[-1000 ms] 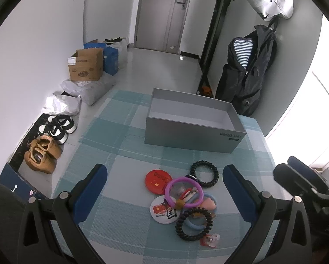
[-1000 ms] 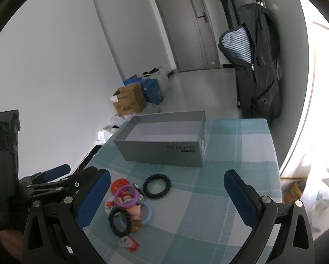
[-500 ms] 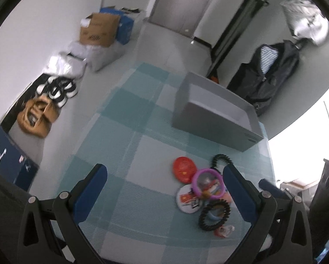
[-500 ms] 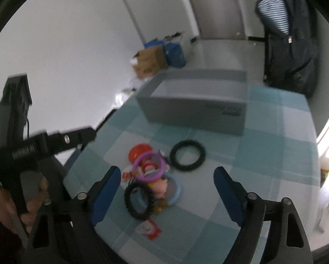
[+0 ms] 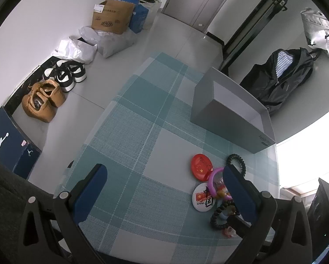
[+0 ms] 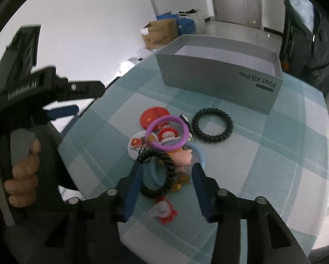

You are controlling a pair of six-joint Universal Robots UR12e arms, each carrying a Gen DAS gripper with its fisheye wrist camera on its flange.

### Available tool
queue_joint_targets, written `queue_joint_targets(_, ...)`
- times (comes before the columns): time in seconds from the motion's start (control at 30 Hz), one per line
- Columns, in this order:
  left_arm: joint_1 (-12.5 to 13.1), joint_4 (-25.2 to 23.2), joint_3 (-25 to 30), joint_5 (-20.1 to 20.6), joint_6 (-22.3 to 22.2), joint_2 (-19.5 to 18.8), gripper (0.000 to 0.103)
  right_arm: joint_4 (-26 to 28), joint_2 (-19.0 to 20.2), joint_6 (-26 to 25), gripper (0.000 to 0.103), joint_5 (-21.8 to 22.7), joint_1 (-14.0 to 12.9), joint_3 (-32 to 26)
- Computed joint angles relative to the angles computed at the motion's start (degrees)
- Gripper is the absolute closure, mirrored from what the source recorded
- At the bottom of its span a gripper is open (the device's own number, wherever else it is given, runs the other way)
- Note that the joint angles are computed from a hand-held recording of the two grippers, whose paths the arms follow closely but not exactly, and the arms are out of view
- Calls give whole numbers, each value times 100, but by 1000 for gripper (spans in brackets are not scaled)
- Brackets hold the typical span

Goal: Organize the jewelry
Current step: 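Grasp the black coil hair tie with the right tool, then lift the coil with the right tool while the left tool grasps a small red-white trinket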

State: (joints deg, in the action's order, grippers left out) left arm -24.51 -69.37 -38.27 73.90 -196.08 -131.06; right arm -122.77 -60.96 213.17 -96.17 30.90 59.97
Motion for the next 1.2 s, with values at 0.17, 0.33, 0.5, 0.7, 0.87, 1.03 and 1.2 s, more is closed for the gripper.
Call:
queue_joint_targets(0.17, -7, 12, -3, 52, 68, 2, 1, 326, 109, -131, 85, -290, 78, -201)
queue_joint_targets(0.33, -11, -60, 53, 117, 91, -30, 1, 234, 75, -179, 94, -293, 77, -167)
queue_joint_targets(0.5, -13, -37, 36, 114, 125, -26, 1, -118, 4, -197, 94, -293, 78, -60)
queue_joint_targets(0.7, -1, -254, 125, -97, 185, -84, 1, -616, -183, 196, 94, -305, -8, 227)
queue_joint_targets(0.87, -71, -502, 129, -122, 686, -71, 1, -937, -368, 632, 94, -616, -41, 471)
queue_joint_targets(1.03, -188, -711, 53, -89, 1487, 15, 1, -1061, -549, 1052, 94, -901, -70, 696)
queue_joint_targets(1.2, -265, -1001, -65, -531, 2302, 155, 1, -1211, -699, 1379, 94, -1093, -95, 905)
